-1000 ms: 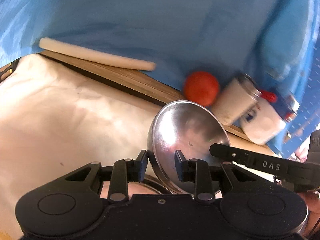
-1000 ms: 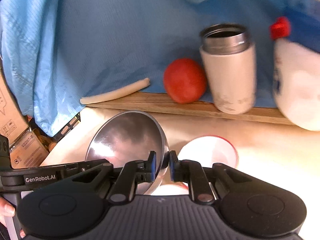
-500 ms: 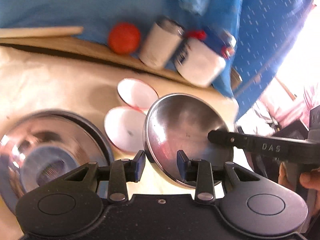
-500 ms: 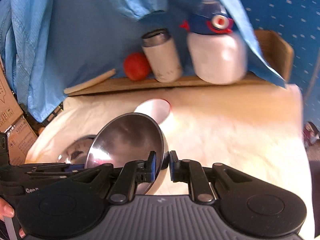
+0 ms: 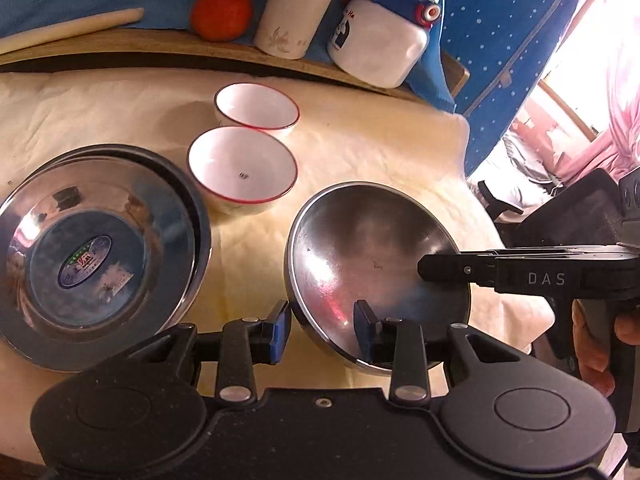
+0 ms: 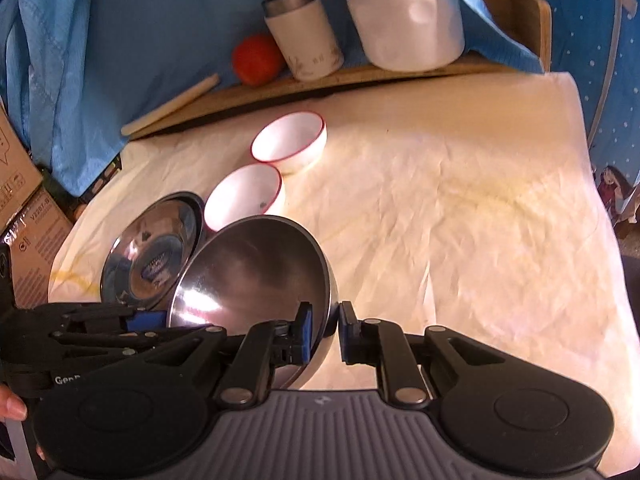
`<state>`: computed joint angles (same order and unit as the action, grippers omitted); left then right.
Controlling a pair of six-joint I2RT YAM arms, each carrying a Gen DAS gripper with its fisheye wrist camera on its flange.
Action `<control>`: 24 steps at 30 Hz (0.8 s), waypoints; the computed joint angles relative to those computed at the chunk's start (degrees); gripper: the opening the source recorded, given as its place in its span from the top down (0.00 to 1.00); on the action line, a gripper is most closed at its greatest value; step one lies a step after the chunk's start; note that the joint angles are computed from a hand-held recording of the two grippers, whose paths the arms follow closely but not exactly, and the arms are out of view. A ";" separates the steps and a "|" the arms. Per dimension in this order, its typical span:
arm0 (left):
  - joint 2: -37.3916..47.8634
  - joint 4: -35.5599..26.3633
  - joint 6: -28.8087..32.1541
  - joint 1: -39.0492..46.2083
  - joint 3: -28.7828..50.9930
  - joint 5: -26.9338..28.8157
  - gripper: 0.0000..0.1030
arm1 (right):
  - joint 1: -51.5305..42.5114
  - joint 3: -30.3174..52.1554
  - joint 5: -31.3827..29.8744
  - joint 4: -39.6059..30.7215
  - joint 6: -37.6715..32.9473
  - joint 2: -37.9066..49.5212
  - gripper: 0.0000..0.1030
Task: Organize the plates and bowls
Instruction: 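Lift the steel bowl with both grippers and carry it to the plate stack, then lower the steel bowl onto the plates and open both grippers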
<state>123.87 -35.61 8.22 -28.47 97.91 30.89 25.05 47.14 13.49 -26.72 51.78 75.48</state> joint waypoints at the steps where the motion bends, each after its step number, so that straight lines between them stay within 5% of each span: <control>1: 0.23 -0.03 -0.04 0.02 0.14 -0.28 0.65 | -0.05 -0.12 -0.20 0.43 0.06 0.35 0.85; 15: 3.82 -2.44 -0.24 0.29 4.71 -1.34 0.64 | -2.50 -0.63 -3.76 4.46 -1.38 2.85 0.82; 24: 2.20 0.24 0.36 1.85 2.80 -2.08 0.44 | -3.07 -2.51 -3.05 5.92 -1.03 1.60 0.74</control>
